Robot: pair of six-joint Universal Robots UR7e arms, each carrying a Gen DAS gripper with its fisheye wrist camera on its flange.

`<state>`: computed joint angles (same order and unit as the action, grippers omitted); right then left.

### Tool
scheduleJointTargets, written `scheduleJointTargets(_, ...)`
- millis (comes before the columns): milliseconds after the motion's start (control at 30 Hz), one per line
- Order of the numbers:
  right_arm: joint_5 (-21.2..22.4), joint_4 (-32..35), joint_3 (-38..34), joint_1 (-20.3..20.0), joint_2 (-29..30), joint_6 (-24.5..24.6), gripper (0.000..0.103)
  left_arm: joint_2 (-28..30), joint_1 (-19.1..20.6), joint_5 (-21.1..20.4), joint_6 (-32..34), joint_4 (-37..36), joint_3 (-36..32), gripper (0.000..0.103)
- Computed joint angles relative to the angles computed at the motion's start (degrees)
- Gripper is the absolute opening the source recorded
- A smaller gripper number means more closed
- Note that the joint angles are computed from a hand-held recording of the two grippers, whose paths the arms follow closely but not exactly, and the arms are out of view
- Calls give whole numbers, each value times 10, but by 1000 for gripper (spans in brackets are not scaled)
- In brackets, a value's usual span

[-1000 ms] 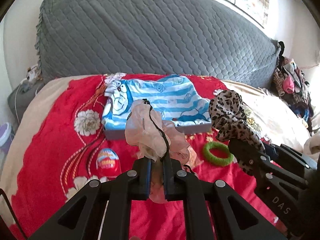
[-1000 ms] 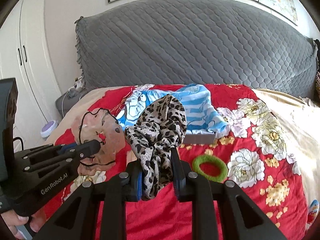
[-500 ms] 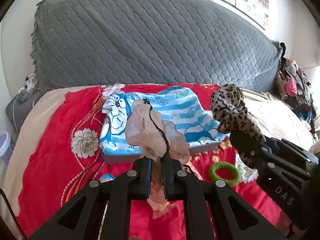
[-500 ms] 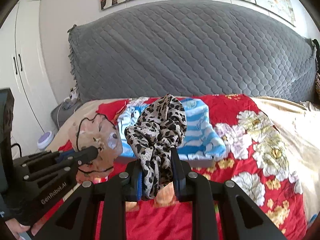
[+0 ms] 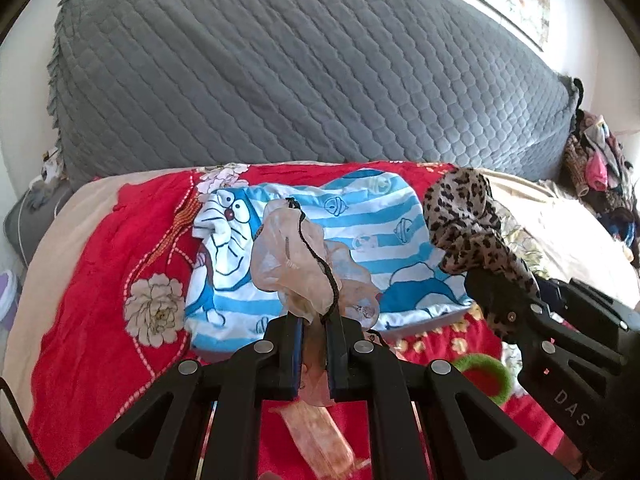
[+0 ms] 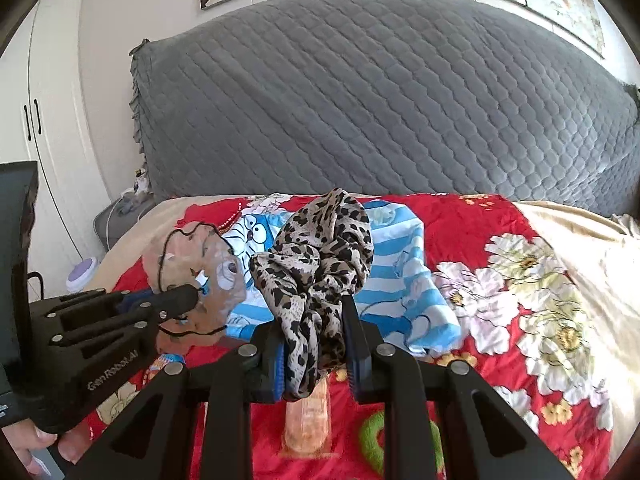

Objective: Organize objects
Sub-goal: 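Lift both scrunchies and carry them over the grey tray with striped cloth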

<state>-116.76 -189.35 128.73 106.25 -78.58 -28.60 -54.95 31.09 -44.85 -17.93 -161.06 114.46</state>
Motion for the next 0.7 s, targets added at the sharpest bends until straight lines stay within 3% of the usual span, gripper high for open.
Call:
scheduleJointTargets(467, 40, -15, -38, -46, 65, -31, 23, 78, 53, -17, 40, -30, -69, 9)
scheduleJointTargets(700, 59, -13, -56, -79, 91, -37, 23, 113, 70, -5, 66, -39, -93, 9)
